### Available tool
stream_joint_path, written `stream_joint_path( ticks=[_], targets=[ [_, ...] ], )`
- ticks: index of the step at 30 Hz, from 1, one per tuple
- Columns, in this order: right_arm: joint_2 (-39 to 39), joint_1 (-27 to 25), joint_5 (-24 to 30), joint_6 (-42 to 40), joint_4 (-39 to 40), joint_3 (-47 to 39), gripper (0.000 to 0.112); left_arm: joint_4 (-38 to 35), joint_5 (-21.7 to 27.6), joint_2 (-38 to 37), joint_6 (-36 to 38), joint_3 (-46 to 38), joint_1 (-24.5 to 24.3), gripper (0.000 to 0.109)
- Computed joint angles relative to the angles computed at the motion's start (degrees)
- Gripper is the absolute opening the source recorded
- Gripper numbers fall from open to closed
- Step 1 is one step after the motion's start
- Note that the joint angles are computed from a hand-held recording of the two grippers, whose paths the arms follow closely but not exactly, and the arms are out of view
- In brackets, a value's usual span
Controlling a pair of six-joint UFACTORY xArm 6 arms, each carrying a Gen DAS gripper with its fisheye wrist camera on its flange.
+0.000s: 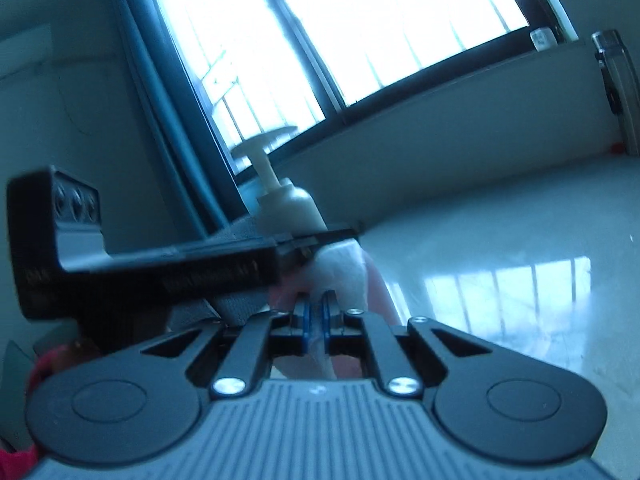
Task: Clean container
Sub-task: 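Wipe the bottle's base with the tissue held in the right gripper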
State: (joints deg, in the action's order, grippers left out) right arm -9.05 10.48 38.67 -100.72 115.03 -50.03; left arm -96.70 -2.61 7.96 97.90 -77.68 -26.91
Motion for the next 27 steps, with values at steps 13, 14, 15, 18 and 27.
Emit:
stream_joint_path(
  ticks=[13,14,15,18,27],
  targets=[
    [4.1,2.76,-6.16,6.32,-9.76,-2.22,0.007,-1.12,-0.13,0.11,1.15,-0.23,0.05,0.041],
    [4.43,3.04,-6.81,7.13,-10.68,-2.41,0.007,-1.06,-0.16,0.13,1.15,-0.24,0.05,0.041],
    [4.6,3.23,-7.24,7.84,-11.45,-2.42,0.007,-0.97,-0.18,0.13,0.97,-0.24,0.05,0.041],
    [5.35,4.4,-9.7,10.53,-14.99,-2.88,0.007,-1.14,-0.06,0.09,0.98,-0.22,0.11,0.041],
    [7.55,7.05,-15.47,18.68,-24.05,-3.58,0.007,-2.04,0.36,-0.08,2.42,-0.06,-0.04,0.042]
  ],
)
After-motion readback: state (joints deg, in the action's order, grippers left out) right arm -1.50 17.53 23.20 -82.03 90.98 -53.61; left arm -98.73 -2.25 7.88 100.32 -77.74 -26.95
